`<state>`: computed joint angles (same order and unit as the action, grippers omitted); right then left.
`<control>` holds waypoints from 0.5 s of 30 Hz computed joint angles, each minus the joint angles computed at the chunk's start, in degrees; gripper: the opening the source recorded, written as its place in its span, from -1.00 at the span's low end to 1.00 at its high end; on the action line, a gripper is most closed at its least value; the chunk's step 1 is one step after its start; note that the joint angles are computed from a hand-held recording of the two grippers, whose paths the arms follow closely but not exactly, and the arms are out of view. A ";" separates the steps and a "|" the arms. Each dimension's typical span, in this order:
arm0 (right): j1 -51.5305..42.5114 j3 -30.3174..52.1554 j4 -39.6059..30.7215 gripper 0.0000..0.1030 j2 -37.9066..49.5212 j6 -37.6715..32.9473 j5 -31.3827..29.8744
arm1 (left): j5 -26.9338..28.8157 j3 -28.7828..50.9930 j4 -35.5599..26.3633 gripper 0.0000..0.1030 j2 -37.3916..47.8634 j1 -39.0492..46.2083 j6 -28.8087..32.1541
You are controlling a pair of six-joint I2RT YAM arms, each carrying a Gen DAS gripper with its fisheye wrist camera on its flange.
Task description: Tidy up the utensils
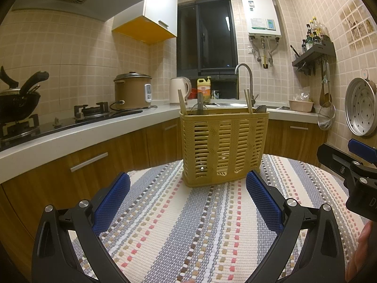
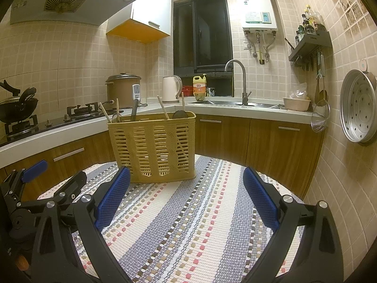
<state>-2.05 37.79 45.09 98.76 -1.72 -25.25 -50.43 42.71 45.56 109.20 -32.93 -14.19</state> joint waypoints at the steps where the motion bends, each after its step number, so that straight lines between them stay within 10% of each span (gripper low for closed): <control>1: -0.05 0.00 0.00 0.78 0.00 0.00 -0.07 | -0.13 0.06 -0.17 0.85 -0.01 -0.02 -0.05; 15: -0.10 -0.22 0.56 0.78 0.25 0.13 -0.07 | -0.33 0.38 -0.77 0.85 0.29 0.07 -0.11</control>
